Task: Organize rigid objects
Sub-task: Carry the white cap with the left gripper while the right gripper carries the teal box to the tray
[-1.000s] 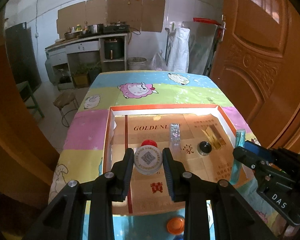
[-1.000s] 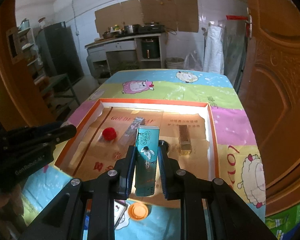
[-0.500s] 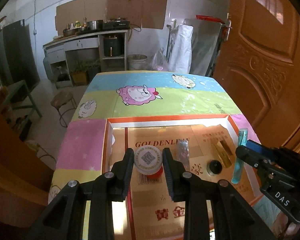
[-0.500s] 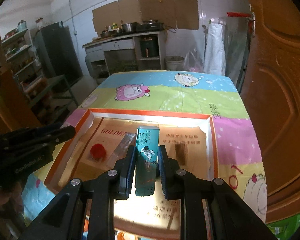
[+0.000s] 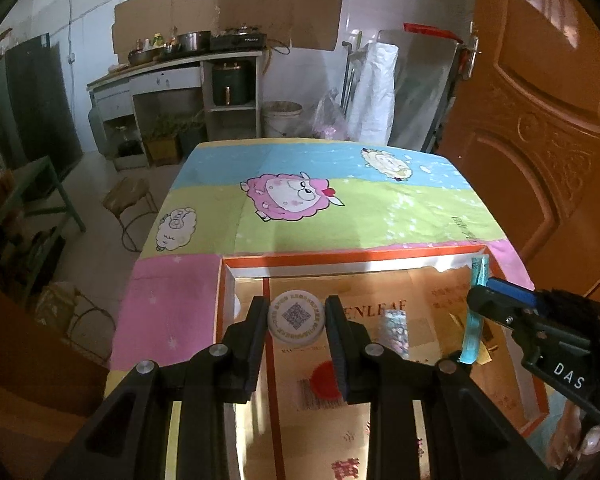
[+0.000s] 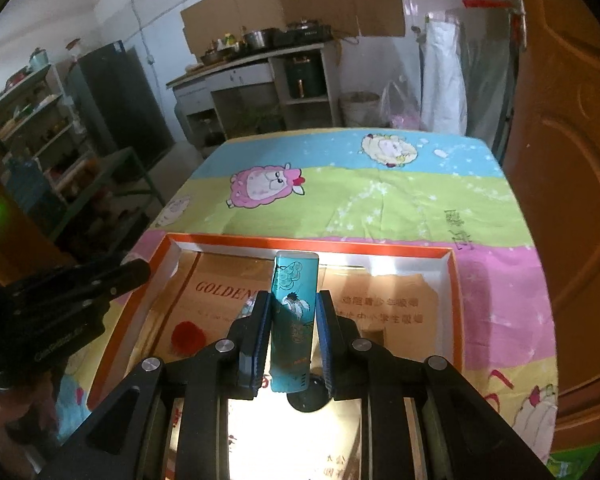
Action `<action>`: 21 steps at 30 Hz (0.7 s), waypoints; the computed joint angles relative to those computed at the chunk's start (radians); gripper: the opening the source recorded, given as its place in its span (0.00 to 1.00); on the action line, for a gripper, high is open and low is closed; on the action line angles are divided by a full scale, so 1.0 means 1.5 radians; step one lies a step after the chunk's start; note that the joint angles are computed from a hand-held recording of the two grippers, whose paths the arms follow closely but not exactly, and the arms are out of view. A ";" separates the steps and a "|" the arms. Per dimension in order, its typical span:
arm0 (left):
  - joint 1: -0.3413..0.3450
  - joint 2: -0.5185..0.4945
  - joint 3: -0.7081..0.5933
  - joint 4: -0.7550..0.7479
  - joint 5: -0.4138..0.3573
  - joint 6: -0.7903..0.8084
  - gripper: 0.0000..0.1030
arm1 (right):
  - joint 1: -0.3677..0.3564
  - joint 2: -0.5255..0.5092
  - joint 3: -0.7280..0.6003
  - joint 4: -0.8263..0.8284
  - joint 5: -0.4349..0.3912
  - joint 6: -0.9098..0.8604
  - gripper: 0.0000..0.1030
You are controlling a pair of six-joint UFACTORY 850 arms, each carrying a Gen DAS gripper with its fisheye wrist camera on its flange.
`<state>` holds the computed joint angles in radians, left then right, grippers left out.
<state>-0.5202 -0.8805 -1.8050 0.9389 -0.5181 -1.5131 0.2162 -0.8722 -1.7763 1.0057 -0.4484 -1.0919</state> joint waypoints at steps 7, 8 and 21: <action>0.016 -0.021 -0.024 -0.057 0.006 0.050 0.29 | 0.003 -0.068 -0.105 -0.114 -0.054 0.137 0.22; 0.017 -0.024 -0.027 -0.064 0.006 0.057 0.29 | 0.005 -0.076 -0.118 -0.133 -0.058 0.157 0.22; 0.032 -0.068 -0.073 -0.146 -0.003 0.130 0.29 | 0.013 -0.147 -0.218 -0.243 -0.102 0.271 0.22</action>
